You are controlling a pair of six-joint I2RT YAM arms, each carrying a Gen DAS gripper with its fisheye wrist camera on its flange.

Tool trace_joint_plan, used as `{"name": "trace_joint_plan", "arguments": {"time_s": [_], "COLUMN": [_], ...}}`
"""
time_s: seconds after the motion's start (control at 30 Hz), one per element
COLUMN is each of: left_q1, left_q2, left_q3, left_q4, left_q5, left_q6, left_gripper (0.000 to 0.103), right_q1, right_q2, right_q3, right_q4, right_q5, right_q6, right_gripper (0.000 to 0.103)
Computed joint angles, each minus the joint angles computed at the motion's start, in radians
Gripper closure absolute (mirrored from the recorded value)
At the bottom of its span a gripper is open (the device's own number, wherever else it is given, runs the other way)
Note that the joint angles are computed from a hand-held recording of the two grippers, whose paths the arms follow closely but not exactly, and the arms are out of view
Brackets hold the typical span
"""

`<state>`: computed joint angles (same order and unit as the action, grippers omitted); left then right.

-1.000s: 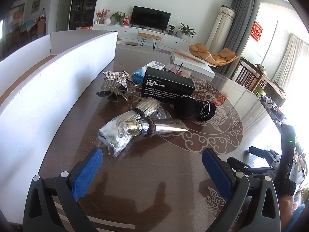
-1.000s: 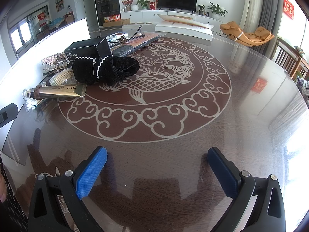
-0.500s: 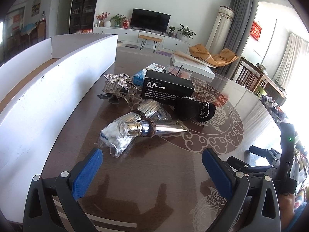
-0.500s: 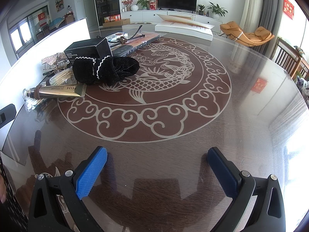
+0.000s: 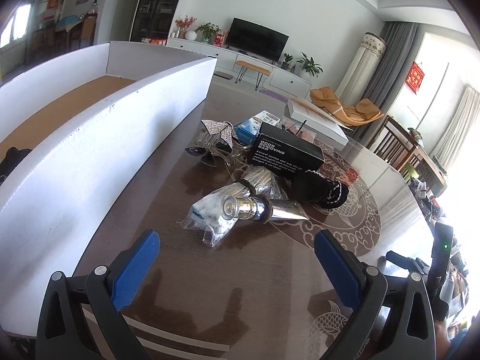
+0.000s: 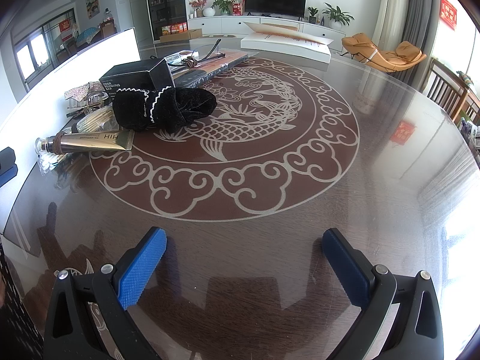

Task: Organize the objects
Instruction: 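Grasp the black knit pouch with white stitching with the right tool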

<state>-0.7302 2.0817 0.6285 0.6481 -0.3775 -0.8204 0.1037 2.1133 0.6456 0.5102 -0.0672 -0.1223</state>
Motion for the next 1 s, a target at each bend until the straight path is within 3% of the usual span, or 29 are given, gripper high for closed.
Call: {"name": "trace_joint_plan", "arguments": {"time_s": [0.07, 0.17, 0.27, 0.4, 0.5, 0.57, 0.63, 0.73, 1.0], "left_q1": [0.007, 0.005, 0.002, 0.002, -0.001, -0.004, -0.008, -0.009, -0.008], "left_q2": [0.000, -0.003, -0.002, 0.004, 0.006, 0.011, 0.011, 0.014, 0.010], "left_q3": [-0.008, -0.016, -0.015, -0.009, -0.002, 0.009, 0.015, 0.018, 0.010], "left_q4": [0.005, 0.012, 0.015, 0.010, -0.002, -0.015, -0.028, -0.027, -0.016], "left_q5": [0.007, 0.003, 0.002, 0.004, 0.000, -0.003, -0.008, -0.005, 0.003], "left_q6": [-0.016, -0.023, -0.022, -0.022, -0.019, -0.015, -0.011, -0.009, -0.004], "left_gripper": [0.000, 0.000, 0.000, 0.000, 0.000, 0.000, 0.000, 0.000, 0.000], "right_q1": [-0.005, -0.004, 0.045, 0.157, 0.205, 0.217, 0.215, 0.206, 0.041], "right_q2": [-0.006, -0.033, -0.041, 0.040, 0.144, 0.194, 0.227, 0.208, 0.088], "right_q3": [0.038, 0.057, 0.179, 0.417, 0.594, 0.671, 0.739, 0.718, 0.517], "right_q4": [-0.074, -0.067, -0.183, -0.394, -0.521, -0.579, -0.681, -0.716, -0.760], "right_q5": [-0.031, -0.095, -0.136, -0.046, 0.023, 0.028, -0.007, -0.061, -0.293], "right_q6": [-0.027, -0.052, -0.139, -0.370, -0.456, -0.471, -0.465, -0.430, -0.185], "right_gripper": [0.000, 0.000, 0.000, 0.000, 0.000, 0.011, 0.042, 0.063, 0.063]}}
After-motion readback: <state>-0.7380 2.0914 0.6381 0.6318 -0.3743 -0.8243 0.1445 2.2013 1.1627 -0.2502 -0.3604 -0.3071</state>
